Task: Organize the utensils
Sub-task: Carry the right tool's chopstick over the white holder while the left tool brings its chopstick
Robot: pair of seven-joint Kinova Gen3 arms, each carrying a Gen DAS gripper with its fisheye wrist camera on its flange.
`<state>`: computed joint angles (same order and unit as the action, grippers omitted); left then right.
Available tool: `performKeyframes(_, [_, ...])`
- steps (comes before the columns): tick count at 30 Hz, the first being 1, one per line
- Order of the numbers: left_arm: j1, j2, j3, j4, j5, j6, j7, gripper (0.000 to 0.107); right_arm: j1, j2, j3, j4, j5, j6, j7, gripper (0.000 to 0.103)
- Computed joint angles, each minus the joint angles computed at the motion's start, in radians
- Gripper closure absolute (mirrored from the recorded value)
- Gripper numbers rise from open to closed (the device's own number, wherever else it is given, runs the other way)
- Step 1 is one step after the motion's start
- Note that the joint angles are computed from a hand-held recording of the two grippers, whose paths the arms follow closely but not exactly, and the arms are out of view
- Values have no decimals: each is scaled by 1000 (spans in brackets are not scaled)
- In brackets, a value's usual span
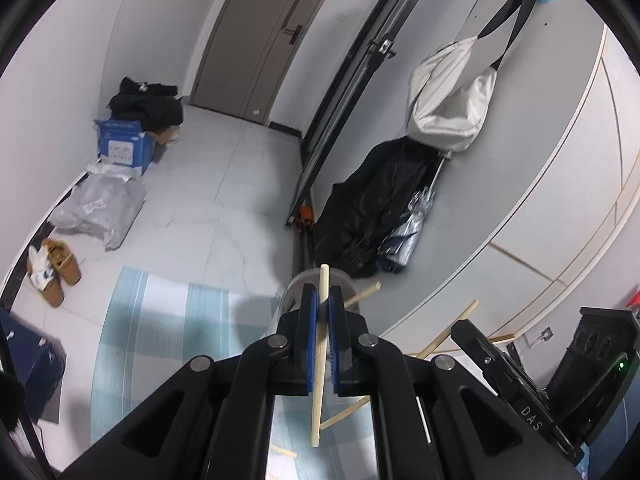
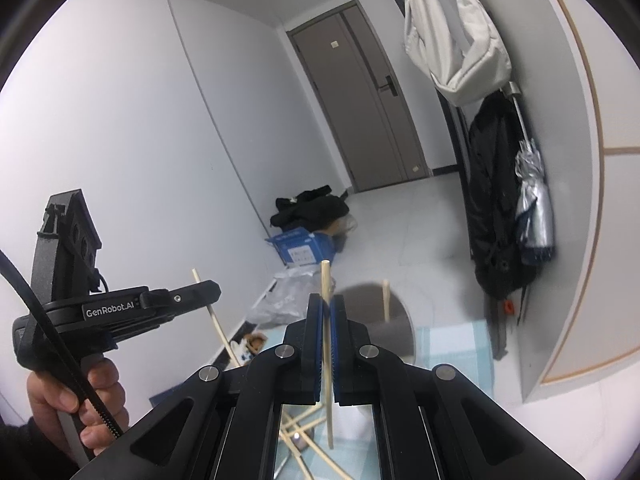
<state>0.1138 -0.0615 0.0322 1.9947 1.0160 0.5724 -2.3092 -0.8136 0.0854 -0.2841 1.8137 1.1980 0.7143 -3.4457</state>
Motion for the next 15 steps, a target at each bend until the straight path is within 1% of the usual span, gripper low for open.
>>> performKeyframes(5, [-11,26,3,-59,23,13,-2,106,43,3,31,-47,-24,-51,65,100])
performKeyframes(8, [-16,39,5,-77,70,6,-29,106,64,10,46,-75,-29,-74,100,100])
performKeyframes(11, [-22,65,16,-91,138,-16,-84,106,81,25,63,-110,-36,-92,154,100])
performKeyframes(15, [-34,108,37,-121,184,-37,-110,106,113,49,102,-149,-70,-143,195,100])
